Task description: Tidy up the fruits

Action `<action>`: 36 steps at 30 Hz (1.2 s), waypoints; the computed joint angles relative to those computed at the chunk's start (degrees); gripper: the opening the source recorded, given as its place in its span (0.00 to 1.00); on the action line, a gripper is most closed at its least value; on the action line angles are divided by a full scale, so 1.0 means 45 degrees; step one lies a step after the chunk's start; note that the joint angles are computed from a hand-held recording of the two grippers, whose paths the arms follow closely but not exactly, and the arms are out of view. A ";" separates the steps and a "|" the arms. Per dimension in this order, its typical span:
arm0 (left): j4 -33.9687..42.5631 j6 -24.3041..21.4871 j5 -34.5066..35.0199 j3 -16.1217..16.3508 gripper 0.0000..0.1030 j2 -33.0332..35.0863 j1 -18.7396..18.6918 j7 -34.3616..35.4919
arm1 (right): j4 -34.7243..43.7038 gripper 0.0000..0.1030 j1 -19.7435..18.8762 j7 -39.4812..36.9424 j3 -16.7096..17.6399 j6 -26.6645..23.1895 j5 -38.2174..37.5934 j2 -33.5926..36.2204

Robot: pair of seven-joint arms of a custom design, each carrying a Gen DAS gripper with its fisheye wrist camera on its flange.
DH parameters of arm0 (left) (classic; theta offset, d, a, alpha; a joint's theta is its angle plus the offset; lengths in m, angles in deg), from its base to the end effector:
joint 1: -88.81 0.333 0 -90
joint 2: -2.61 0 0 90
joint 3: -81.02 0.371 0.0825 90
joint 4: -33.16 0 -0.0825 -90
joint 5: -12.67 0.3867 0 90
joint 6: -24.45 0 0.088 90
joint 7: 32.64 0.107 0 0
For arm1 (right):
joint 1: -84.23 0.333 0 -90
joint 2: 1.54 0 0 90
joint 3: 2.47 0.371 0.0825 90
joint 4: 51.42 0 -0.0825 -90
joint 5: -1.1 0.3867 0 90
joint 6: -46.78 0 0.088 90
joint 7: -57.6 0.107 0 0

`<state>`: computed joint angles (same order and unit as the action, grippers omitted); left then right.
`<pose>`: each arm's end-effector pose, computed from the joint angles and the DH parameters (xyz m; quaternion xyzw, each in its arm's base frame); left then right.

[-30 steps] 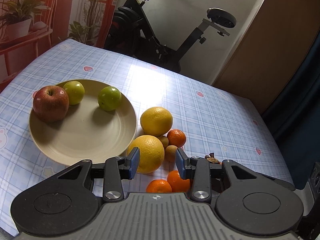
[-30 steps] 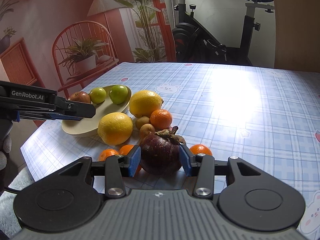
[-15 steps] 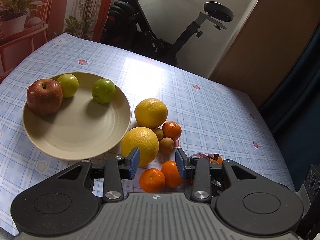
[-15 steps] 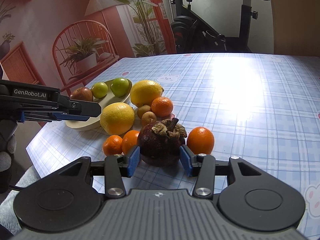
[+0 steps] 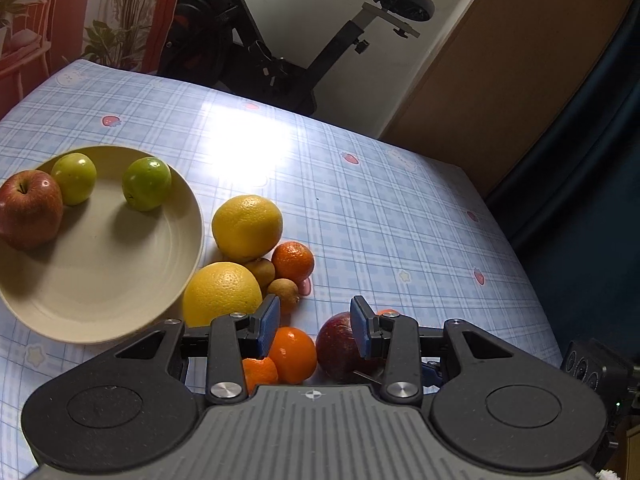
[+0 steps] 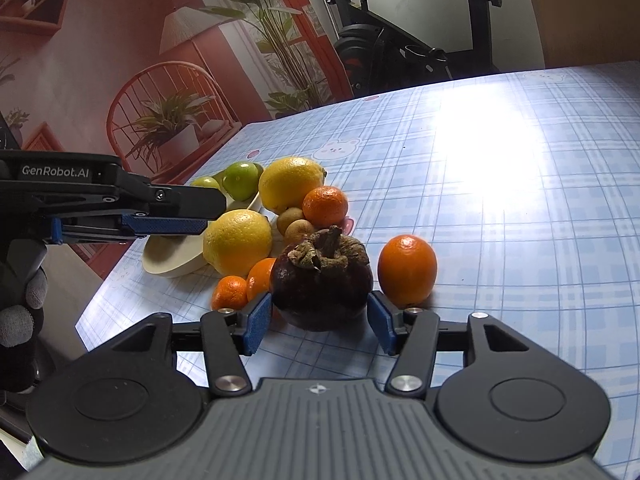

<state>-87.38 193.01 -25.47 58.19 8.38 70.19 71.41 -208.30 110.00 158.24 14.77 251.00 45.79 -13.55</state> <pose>0.4869 -0.3661 0.5032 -0.5293 0.7533 -0.3902 0.0105 0.3502 0.2132 0.4463 -0.5287 0.7096 -0.1376 0.4450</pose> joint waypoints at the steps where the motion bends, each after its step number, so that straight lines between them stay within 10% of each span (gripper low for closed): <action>1: 0.0189 -0.0300 -0.0412 -0.0103 0.39 0.0123 0.0096 0.0254 | -0.0113 0.55 0.0222 0.0420 -0.0289 0.0147 -0.0397 0.0011; 17: 0.1977 -0.1920 0.1950 -0.0389 0.39 0.1543 -0.0093 0.0052 | 0.0642 0.54 -0.0835 -0.3132 0.1524 -0.0118 0.2518 0.0084; 26: 0.2373 -0.2411 0.2723 -0.0477 0.26 0.1994 0.0164 -0.0659 | 0.0396 0.55 0.0414 -0.2279 0.0065 0.0131 0.1595 0.0170; 36: 0.2203 -0.2188 0.3038 -0.0620 0.25 0.1963 0.0409 -0.0944 | -0.0741 0.58 0.1308 0.3655 -0.2667 0.1013 -0.4431 0.0206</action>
